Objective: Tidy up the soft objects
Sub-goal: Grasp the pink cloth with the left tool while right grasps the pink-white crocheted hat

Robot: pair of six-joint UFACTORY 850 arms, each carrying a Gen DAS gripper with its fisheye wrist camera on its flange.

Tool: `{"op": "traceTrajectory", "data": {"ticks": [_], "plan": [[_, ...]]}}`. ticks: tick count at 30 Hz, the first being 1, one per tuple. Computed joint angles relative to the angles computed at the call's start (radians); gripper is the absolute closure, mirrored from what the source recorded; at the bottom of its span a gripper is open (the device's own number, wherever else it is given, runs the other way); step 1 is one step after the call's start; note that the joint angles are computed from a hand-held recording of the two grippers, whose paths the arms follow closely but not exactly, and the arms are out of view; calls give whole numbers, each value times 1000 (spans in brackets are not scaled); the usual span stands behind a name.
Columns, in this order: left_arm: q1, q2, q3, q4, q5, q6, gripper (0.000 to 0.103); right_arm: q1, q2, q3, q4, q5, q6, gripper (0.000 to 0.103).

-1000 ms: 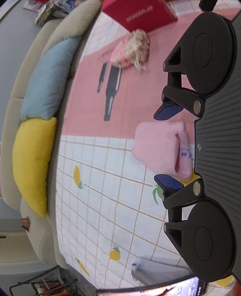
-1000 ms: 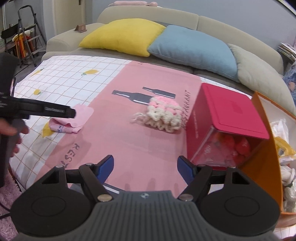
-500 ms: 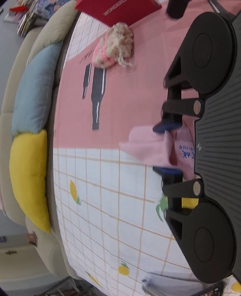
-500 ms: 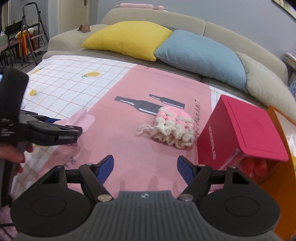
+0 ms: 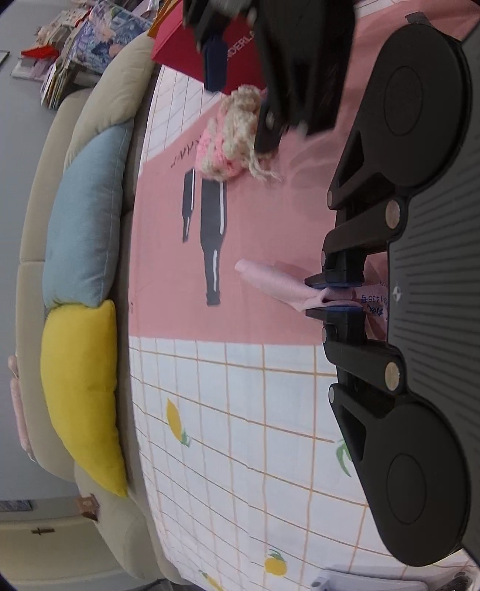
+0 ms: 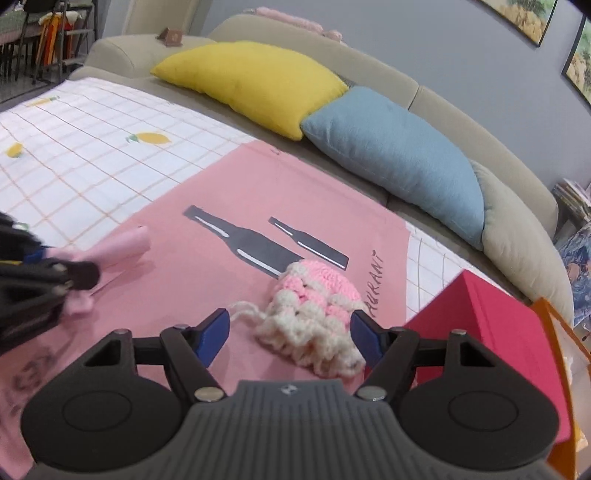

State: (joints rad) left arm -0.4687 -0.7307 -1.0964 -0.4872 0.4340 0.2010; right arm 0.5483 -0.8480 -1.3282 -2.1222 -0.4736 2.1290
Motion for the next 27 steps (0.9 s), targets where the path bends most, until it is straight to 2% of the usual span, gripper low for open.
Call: {"op": "traceTrajectory", "data": {"ticks": [6, 8, 11, 14, 18, 19, 24, 27], "plan": [[8, 4, 5, 55, 6, -65, 94, -9, -68, -102, 169, 27, -171, 32], [11, 5, 6, 69, 4, -79, 94, -14, -89, -135, 283, 39, -251, 35], [13, 7, 8, 94, 4, -102, 94, -18, -99, -137, 297, 39, -221, 36], [14, 8, 9, 110, 4, -123, 94, -21, -93, -129, 278, 58, -198, 43], [12, 13, 16, 126, 19, -131, 94, -25, -93, -137, 329, 71, -256, 58], [11, 13, 16, 133, 20, -133, 94, -22, -91, -132, 324, 68, -270, 59], [7, 17, 21, 109, 21, -102, 94, -11, -105, -169, 452, 60, -544, 73], [3, 26, 33, 83, 32, -81, 94, -14, -70, -133, 399, 74, -496, 78]]}}
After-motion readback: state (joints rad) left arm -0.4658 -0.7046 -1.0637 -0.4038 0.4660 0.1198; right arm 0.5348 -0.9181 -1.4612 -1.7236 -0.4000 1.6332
